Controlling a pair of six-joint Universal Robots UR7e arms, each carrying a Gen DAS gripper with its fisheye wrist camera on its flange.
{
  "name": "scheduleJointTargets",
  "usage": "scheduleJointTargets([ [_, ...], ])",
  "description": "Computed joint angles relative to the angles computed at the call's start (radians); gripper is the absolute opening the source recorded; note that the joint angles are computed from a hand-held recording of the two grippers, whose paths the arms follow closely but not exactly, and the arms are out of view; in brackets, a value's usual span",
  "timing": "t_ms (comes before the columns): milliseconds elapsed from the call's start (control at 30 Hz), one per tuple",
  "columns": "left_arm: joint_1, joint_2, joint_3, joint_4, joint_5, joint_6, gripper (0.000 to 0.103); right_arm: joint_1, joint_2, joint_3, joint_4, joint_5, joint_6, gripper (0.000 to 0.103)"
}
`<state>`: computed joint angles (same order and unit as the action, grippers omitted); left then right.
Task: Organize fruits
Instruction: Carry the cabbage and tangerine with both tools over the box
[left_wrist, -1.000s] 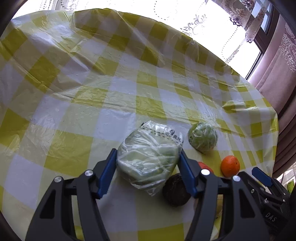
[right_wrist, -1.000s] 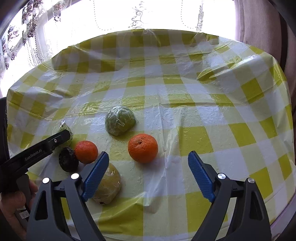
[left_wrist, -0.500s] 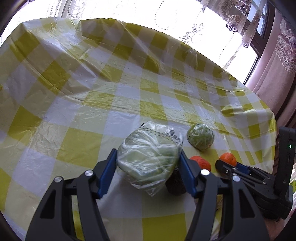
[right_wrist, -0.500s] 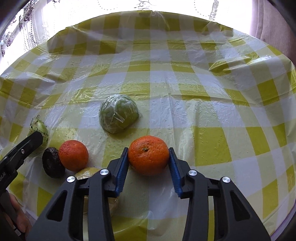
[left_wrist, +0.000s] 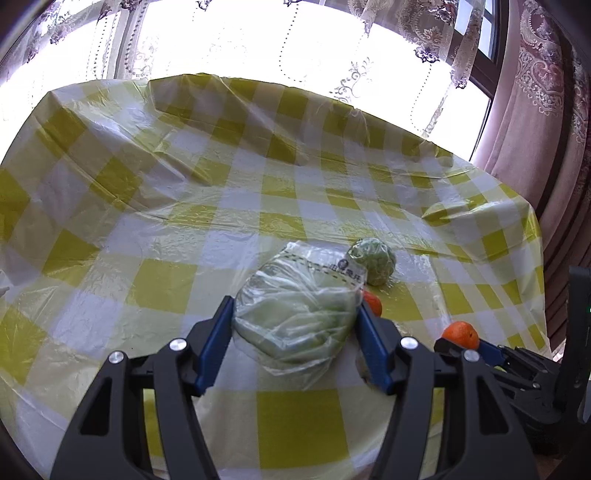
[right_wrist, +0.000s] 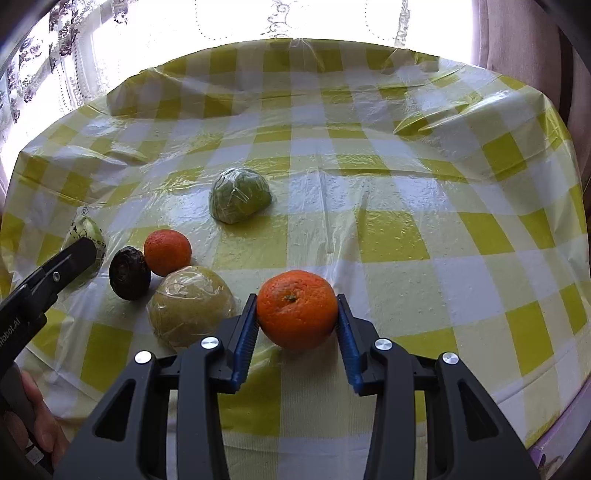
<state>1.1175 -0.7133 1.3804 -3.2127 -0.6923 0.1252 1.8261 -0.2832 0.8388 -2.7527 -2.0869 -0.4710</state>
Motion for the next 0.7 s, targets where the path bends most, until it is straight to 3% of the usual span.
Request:
scheduleJointTargets([
  [333,-0.049,-0.020,0.093,-0.017,-0.021,0.005,0.064,-0.011,-0.142,0.252,-0.119,0.001,0.009,0.040],
  [700,-0.110,0.000,0.139,0.041,-0.082,-0.003,0.064,-0.041,-0.272,0.437,-0.200,-0.005,0.025,0.040],
])
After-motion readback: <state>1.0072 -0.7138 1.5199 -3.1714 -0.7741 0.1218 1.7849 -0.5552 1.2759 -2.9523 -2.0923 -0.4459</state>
